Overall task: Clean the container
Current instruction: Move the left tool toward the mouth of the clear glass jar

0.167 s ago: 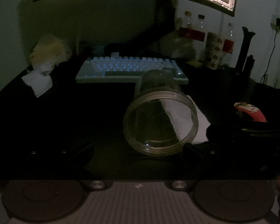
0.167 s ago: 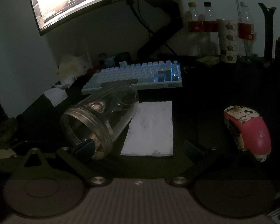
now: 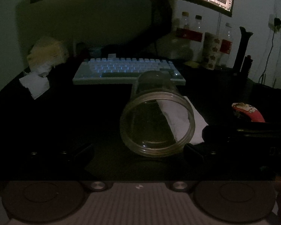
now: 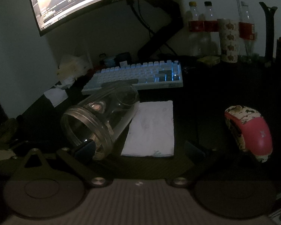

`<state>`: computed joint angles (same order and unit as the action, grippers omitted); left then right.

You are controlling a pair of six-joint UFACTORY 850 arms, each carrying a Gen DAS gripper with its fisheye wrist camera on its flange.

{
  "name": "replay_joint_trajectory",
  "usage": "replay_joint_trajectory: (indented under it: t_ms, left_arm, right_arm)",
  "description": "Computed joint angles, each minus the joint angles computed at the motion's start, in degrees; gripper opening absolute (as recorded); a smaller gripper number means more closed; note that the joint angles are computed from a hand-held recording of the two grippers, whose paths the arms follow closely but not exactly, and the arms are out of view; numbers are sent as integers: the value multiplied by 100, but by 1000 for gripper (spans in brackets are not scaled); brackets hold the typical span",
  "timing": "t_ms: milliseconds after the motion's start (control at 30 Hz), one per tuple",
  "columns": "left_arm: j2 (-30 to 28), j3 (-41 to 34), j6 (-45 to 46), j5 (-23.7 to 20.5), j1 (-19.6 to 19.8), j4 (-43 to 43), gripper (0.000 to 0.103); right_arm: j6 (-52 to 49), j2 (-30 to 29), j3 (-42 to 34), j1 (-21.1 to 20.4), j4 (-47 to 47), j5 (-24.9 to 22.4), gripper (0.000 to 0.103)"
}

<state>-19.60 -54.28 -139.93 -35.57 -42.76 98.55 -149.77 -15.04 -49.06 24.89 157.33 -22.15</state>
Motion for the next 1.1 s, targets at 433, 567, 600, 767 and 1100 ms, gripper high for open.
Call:
replay_joint_trajectory:
  t_ms: [433,567,600,767,1100]
  left_arm:
    - [-9,-7,-32,16,-4,99,103]
    - [125,139,-559,207,35,623,103]
    - [156,170,-635,202,25,706,103]
    - [262,235,-759,29,-98,896,103]
    - [3,-49,-755,40,-27,832,103]
  right_arm:
    - [-59,24,24,-5,52,4,103]
    - [-88,21,21,-28,103,-14,103]
    - [-100,22,19,-35,123,-19,103]
    - [-57,39,41,-156,145,-77,103]
    - [-304,-111,-85,-255,547,-11,103]
